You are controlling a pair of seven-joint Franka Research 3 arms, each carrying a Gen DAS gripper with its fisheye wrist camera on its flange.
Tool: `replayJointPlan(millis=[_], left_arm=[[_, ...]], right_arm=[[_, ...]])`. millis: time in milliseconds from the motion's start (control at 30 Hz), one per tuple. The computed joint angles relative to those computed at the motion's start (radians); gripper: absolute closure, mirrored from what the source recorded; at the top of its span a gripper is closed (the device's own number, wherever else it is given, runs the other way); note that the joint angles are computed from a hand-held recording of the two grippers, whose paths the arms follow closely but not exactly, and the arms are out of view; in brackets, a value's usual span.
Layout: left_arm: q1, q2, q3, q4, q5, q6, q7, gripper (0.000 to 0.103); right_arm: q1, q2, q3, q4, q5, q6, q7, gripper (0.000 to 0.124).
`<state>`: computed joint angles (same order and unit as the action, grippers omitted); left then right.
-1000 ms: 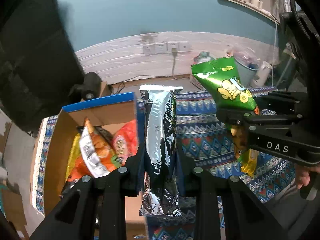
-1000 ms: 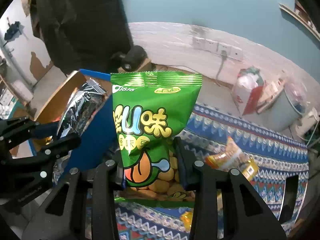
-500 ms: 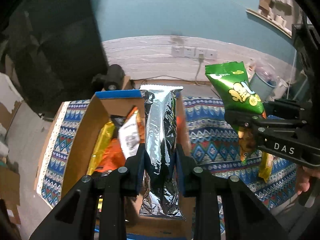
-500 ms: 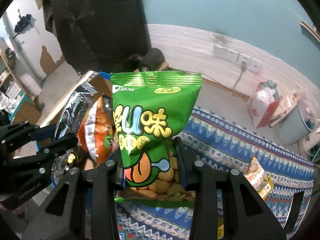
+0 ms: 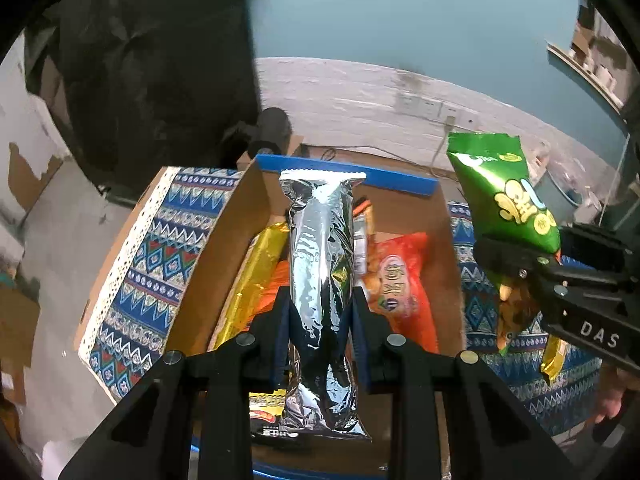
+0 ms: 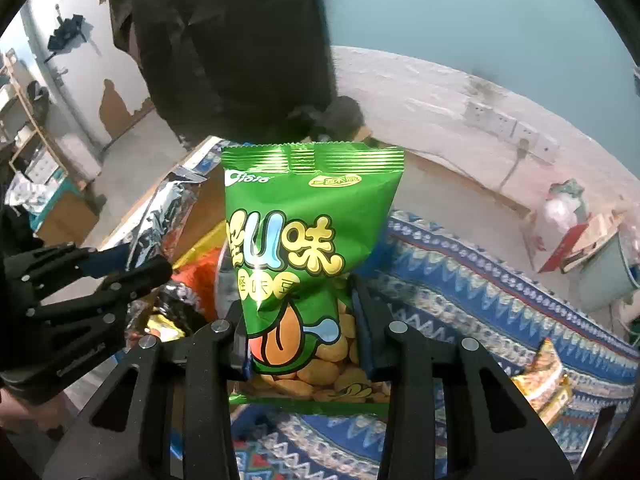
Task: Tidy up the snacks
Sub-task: 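Open both grippers to drop the silver and green bags into the box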
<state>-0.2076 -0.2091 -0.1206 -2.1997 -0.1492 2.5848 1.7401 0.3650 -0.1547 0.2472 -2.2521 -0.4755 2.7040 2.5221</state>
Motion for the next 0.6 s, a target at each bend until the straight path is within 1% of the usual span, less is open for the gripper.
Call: replayJointPlan(millis=[300,333,367,400,467,600], left_arm=[[0.039,0.035,-0.002,0.023,0.039,-0.048,-0.063,0.074],[0.044,0.035,-0.003,0.026,0.047,-0.055,-0.071,0.071],[0.048,0.034,-0.003,0.028,0.053,-0.062,-0.079,0.065],[0.050,0.031,0.000,0.028,0.051,-0.062,-0.078,0.062],[0.055,0.017,0.001,0.018,0.058,-0.049,-0.085,0.055],[0.065,0.000,0.008,0.012,0.081,-0.053,-0.099,0.053]], right_arm=[[0.040,0.080,-0.021,0.069,0.023,0.020,-0.031,0.088],[0.046,0.090,-0.025,0.078,0.026,0.022,-0.037,0.088],[0.054,0.099,-0.027,0.085,0.032,0.025,-0.041,0.088],[0.061,0.109,-0.031,0.092,0.039,0.028,-0.047,0.088],[0.075,0.125,-0.038,0.105,0.057,0.033,-0.063,0.088],[0.101,0.154,-0.052,0.127,0.097,0.040,-0.102,0.088]])
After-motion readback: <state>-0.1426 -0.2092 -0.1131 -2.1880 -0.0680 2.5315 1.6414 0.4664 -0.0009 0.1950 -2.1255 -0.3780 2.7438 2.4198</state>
